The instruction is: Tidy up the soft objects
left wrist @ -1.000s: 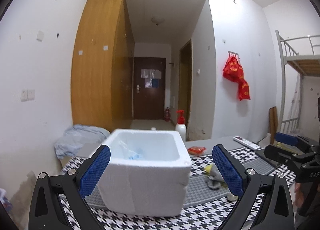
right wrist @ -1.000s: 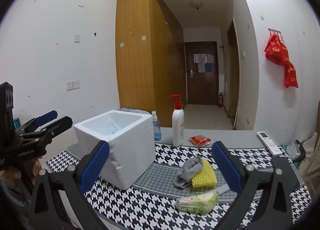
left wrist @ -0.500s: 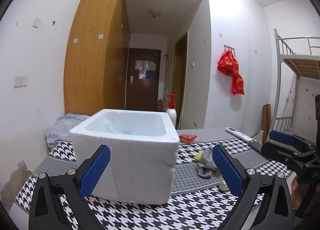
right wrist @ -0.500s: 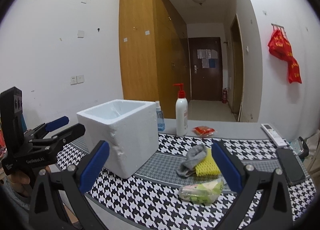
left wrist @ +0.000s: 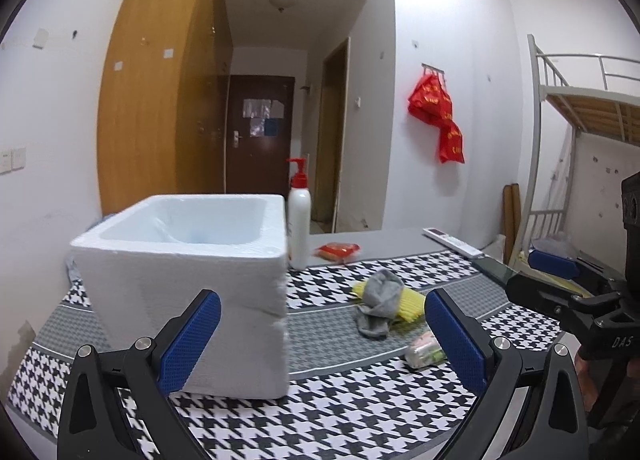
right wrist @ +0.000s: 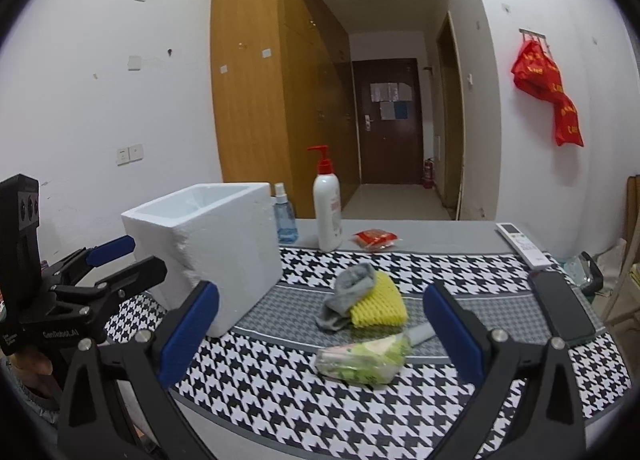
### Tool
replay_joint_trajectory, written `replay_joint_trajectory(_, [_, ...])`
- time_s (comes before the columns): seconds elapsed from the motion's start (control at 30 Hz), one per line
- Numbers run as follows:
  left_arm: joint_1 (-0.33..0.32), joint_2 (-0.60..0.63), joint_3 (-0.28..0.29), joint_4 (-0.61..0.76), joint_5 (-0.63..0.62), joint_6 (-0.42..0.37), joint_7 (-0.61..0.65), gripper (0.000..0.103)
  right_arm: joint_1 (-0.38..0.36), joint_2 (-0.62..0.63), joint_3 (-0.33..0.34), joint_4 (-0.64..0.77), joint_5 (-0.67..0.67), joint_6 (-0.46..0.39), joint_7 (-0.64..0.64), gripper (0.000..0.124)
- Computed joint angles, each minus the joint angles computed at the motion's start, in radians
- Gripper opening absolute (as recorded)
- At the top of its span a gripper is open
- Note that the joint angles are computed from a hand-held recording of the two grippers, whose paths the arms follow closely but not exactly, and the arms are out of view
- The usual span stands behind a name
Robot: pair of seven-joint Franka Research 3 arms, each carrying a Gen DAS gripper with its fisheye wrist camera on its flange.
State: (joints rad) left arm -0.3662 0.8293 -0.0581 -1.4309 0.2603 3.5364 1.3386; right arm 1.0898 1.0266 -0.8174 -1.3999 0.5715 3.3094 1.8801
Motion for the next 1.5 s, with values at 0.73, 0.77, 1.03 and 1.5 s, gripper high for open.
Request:
replay_joint_trajectory(0.73, [0.06, 0.116, -0.185, 0.217, 0.174, -0.225, 0.021, 0.102, 0.029, -0.051, 0.004, -0.149, 0.1, 0.043, -0.044, 0.103])
replay_joint_trajectory(0.77, [0.061, 0.117, -0.189, 0.219, 0.173, -0.231, 0.026, 0.102, 0.025, -0.054, 0.012, -0.149, 0.106, 0.047, -0.053, 0.103])
replay_joint_trajectory(1.03, [0.085, 0.164, -0.269, 0.29, 0.162, -0.31, 0.115, 0.102, -0.053, -0.095, 0.128, -0.136, 0.124, 0.067, -0.151, 0.103])
replay_joint_trajectory(1.5, [-0.025, 0.363, -0.239, 0.697, -0.019, -0.63, 0.296, 0.102, -0.157, -0.099, 0.218, -0.09, 0.104, 0.041, -0.179, 0.103])
